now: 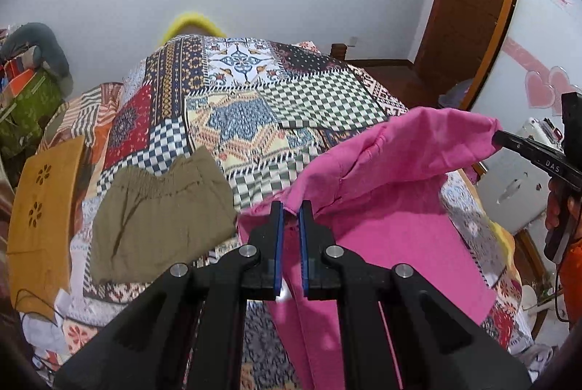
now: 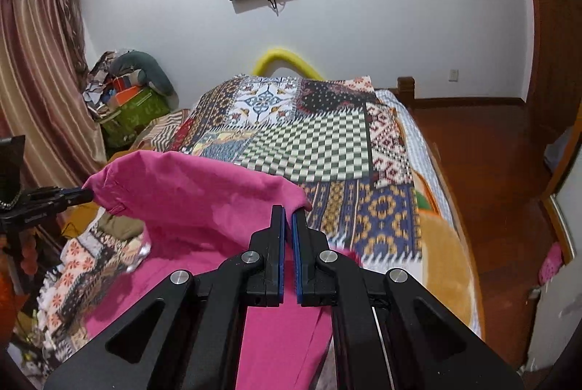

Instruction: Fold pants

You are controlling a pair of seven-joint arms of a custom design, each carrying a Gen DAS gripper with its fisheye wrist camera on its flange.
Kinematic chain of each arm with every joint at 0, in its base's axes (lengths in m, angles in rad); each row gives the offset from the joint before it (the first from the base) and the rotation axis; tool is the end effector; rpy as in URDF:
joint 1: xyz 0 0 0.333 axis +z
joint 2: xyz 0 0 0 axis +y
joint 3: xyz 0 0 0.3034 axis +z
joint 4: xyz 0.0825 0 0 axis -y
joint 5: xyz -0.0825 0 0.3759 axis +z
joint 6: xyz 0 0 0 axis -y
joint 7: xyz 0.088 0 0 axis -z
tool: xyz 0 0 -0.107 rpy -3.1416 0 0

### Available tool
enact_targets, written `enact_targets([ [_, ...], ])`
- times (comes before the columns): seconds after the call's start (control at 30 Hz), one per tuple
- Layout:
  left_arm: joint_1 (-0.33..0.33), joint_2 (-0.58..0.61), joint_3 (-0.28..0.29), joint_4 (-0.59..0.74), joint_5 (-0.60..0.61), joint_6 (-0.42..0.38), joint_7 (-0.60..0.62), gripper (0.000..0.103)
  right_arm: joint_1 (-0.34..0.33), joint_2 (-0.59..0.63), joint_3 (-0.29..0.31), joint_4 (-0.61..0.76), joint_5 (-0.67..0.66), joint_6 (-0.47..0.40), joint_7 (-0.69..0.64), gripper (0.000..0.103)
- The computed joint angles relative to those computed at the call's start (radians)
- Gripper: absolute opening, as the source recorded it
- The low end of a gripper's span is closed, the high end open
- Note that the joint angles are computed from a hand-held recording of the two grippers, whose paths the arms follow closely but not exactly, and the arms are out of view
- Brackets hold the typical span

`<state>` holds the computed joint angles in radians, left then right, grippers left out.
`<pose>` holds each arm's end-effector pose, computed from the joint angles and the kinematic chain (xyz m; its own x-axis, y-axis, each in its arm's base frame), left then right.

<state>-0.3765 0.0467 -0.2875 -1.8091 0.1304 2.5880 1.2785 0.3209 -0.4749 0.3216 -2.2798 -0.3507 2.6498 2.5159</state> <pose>0.4866 -0.3793 0.5860 -0.4632 -0.8822 0.0845 -0.6830 0.2946 -0.6684 0.3515 0.3064 0.6128 0.0788 -0.9678 -0.2392 -0.6527 0.1313 -0.7461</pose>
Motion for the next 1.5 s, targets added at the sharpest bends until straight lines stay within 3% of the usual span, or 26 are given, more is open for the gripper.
enact_targets([
  [0.23, 0.001, -0.124, -0.002, -0.178, -0.088, 0.057, 0.05, 0.005, 0.033, -0.087, 0.018, -0.073, 0.028, -0.036, 0.028, 0.003],
  [0.63, -0.009, -0.234, -0.006, -0.358, -0.17, 0.045, 0.09, 0.004, 0.133, -0.133, 0.036, -0.159, 0.121, -0.158, 0.022, 0.004],
  [1.03, -0.035, -0.17, -0.04, -0.287, -0.089, -0.007, 0.088, 0.007, 0.177, -0.182, 0.033, -0.192, 0.157, -0.313, 0.039, 0.004],
  [1.13, -0.045, -0.139, -0.053, -0.248, -0.044, -0.027, 0.086, 0.008, 0.172, -0.175, 0.038, -0.171, 0.135, -0.3, 0.027, 0.012],
  [1.2, -0.055, -0.121, -0.058, -0.225, -0.025, -0.038, 0.09, 0.01, 0.168, -0.163, 0.043, -0.153, 0.119, -0.282, 0.019, 0.02],
  [1.27, -0.067, -0.104, -0.063, -0.204, -0.016, -0.045, 0.1, 0.019, 0.162, -0.138, 0.05, -0.131, 0.102, -0.26, 0.011, 0.024],
  [1.5, -0.104, -0.033, -0.072, -0.135, 0.03, -0.056, 0.108, 0.054, 0.182, -0.017, 0.04, -0.063, 0.093, -0.157, -0.049, 0.026],
])
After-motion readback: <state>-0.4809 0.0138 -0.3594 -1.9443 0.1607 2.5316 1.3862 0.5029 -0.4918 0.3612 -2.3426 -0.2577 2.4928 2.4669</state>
